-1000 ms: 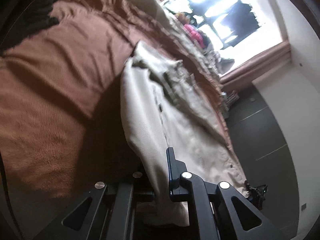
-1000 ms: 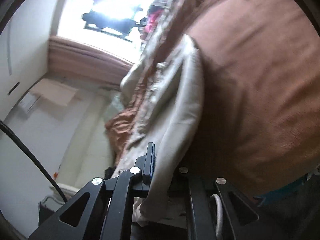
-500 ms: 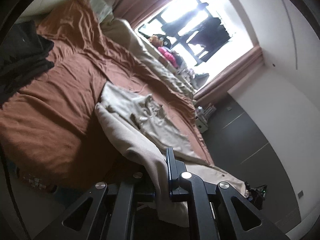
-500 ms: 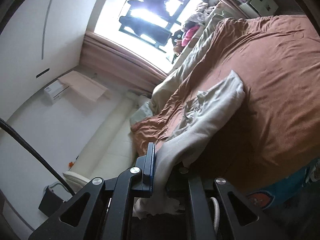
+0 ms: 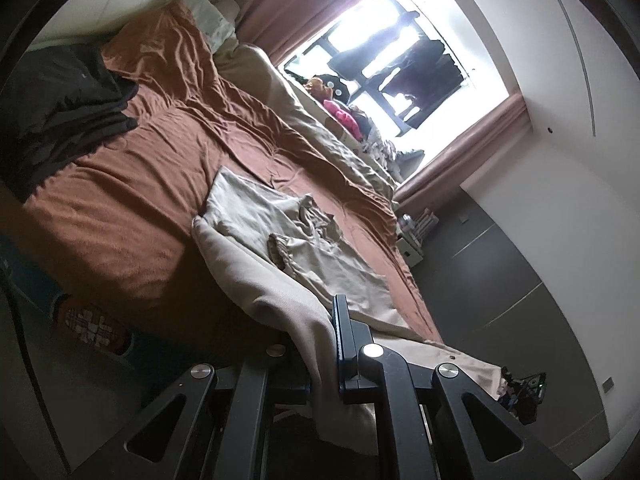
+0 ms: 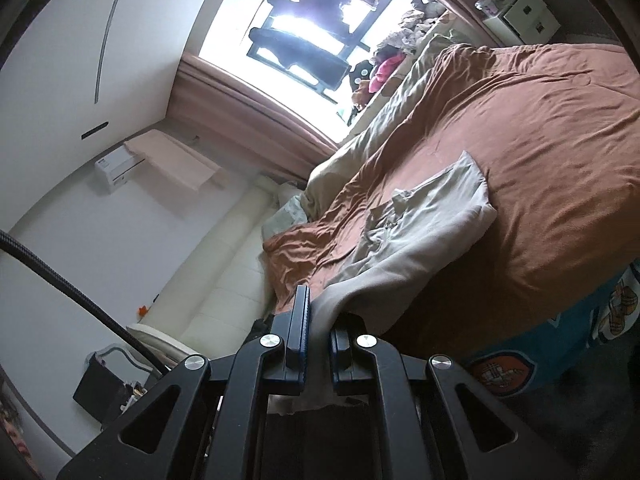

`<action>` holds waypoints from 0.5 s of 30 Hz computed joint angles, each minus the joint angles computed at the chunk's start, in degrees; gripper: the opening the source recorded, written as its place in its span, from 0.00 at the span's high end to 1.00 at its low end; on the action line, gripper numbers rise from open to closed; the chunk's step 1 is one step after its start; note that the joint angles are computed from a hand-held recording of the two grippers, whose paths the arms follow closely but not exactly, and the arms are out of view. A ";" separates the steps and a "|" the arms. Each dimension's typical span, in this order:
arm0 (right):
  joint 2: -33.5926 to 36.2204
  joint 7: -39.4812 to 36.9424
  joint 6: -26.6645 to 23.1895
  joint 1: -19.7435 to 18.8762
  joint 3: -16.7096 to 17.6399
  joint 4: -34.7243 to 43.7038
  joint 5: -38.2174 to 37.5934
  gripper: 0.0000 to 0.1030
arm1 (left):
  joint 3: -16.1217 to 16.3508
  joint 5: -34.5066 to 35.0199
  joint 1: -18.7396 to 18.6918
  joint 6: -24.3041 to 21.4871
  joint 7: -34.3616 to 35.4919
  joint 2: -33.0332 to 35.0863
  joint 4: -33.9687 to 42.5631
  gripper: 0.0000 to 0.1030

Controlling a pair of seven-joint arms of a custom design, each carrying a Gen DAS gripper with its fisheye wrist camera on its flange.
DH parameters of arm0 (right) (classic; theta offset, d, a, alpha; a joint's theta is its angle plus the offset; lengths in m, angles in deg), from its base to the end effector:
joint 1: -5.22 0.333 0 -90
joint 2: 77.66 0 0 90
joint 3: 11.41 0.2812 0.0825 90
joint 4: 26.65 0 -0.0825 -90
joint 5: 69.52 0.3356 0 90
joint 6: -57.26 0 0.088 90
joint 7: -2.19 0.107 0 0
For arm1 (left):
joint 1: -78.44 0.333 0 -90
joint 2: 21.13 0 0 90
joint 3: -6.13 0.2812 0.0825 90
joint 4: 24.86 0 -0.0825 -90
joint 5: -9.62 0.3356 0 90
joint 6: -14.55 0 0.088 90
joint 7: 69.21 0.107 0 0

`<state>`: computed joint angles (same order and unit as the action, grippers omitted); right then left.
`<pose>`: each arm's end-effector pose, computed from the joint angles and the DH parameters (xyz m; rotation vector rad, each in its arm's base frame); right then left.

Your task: Fold large clothes

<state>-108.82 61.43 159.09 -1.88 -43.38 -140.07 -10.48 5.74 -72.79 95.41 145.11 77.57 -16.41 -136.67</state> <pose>0.3000 -0.2431 0.6944 -1.1435 1.4079 0.0385 0.5465 0.1379 0.4666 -2.0104 1.6341 -1.7366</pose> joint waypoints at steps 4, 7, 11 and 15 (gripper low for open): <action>1.21 -1.02 1.67 0.48 0.70 0.03 1.09 0.95 | -0.39 0.35 -0.28 0.70 -0.76 1.21 2.12 0.92; 3.82 -1.15 3.17 1.11 1.35 2.14 2.77 0.95 | -1.09 1.13 -0.33 1.08 -1.87 3.62 6.46 0.92; 9.49 0.02 6.65 1.48 3.52 8.31 5.15 0.95 | -2.96 4.34 -0.29 2.59 -6.16 9.73 16.65 0.92; 16.60 0.74 7.35 1.08 5.31 16.33 8.48 0.95 | -5.35 10.71 -0.10 3.89 -12.87 18.24 30.18 0.92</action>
<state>-92.22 62.16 166.44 -0.80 -38.07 -123.75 -2.00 0.39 -62.09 95.31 149.00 64.70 1.82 -106.50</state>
